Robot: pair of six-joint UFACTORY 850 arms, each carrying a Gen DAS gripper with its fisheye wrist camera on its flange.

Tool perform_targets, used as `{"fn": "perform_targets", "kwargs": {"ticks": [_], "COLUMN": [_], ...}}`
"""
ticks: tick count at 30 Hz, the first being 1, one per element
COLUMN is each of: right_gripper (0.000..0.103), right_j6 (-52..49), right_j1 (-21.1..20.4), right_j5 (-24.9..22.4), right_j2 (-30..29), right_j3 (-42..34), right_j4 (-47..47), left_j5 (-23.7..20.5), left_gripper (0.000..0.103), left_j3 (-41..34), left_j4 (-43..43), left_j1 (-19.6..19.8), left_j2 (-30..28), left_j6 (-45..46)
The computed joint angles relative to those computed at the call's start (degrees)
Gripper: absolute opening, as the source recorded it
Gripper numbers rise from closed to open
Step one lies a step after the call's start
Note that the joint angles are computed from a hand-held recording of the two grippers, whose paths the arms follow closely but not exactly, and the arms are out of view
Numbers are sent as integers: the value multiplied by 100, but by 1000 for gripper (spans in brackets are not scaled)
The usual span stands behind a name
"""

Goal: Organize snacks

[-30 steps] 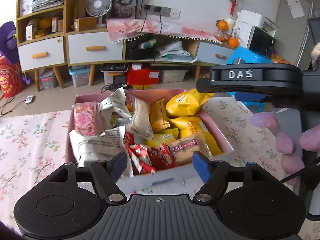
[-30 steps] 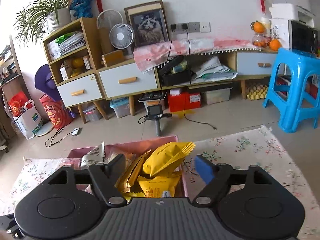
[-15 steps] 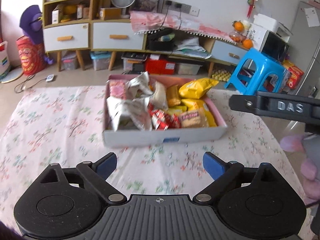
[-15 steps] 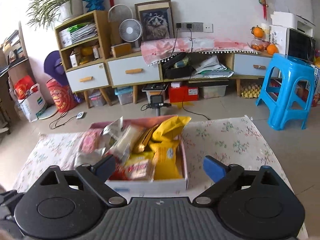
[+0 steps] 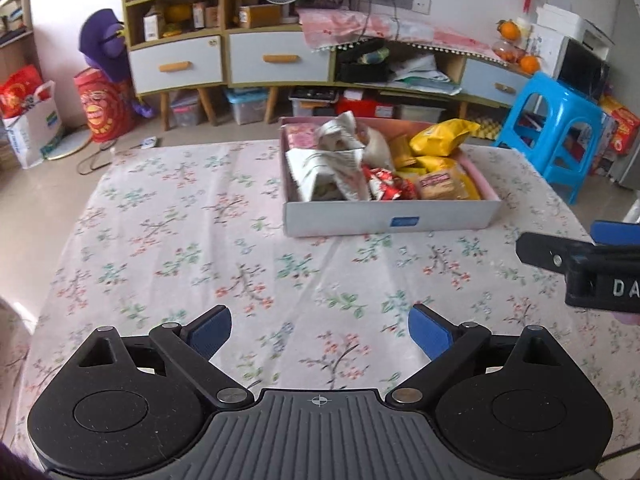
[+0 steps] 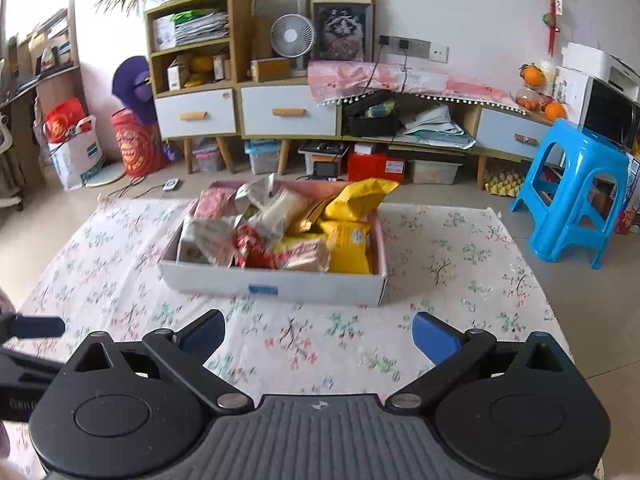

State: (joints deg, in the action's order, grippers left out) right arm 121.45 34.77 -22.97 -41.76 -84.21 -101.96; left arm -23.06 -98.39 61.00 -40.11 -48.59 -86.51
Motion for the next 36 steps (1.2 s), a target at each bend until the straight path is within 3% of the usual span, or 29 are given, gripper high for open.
{"fn": "perform_targets", "kwargs": {"ticks": [12,24,36], "right_gripper": [94,94,94], "right_j6": [-406,-1435,-1721], "right_j1": [239,331,304], "right_j5": [198,260,255], "right_j2": [195,115,47], "right_j3": [233,157,53], "right_j4": [550,1644,2050], "left_j5": [-457,-658,-710], "left_gripper": [100,100,100], "left_j3": [564,654,530], "left_j4": [451,17,-385], "left_j1": [-163,-191,-169], "left_j2": [355,455,376], "left_j6": [-850,-751,-495]}}
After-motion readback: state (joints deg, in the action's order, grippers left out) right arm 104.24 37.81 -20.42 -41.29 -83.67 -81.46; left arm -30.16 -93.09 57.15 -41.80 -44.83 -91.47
